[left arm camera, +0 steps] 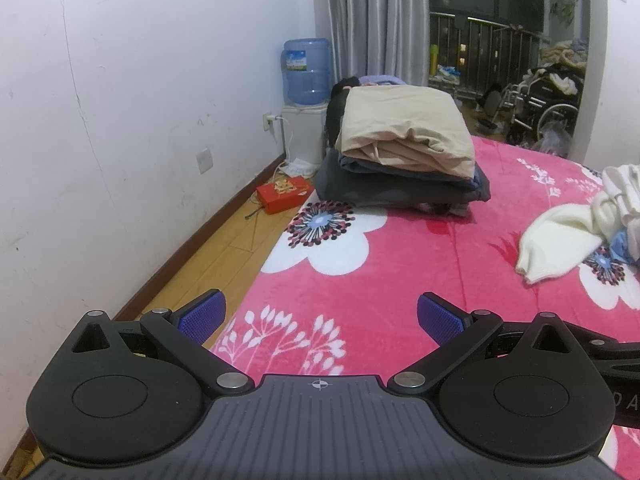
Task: Fold clothes
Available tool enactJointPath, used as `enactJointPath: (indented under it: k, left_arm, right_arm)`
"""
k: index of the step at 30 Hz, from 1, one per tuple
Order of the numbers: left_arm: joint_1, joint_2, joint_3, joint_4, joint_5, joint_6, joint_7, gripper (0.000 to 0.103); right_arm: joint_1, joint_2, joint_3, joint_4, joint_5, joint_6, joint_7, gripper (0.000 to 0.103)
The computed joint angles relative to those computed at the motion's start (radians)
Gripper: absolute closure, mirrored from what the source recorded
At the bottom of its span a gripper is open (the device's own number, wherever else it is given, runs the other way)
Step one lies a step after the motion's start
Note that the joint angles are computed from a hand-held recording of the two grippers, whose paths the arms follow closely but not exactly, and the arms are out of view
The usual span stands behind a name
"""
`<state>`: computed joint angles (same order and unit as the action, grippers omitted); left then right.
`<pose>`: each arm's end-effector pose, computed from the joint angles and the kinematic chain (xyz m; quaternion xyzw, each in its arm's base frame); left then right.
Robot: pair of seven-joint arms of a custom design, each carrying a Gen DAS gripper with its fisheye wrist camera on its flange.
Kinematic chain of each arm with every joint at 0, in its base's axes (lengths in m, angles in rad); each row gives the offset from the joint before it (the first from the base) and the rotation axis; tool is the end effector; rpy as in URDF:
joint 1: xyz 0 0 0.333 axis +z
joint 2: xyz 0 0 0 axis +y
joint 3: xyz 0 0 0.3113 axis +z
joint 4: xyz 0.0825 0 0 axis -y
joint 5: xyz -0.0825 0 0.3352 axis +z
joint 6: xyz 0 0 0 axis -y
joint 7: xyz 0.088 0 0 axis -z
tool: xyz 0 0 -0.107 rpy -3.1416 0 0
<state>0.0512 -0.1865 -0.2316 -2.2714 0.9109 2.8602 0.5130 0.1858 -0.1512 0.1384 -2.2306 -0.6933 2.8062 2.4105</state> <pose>0.4675 -0.1357 0.5235 -0.6584 0.6113 -0.2769 0.3408 0.4626 0.1912 0.5295 -0.6690 0.6255 -0.2899 0.2779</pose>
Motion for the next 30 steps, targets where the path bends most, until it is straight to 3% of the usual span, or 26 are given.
enactJointPath:
  k: [30]
  left_arm:
    - [-0.001,0.000,0.004,0.001,0.007,-0.001,-0.004,0.000]
  right_arm:
    - [0.004,0.001,0.000,0.002,-0.001,-0.005,0.007,0.000]
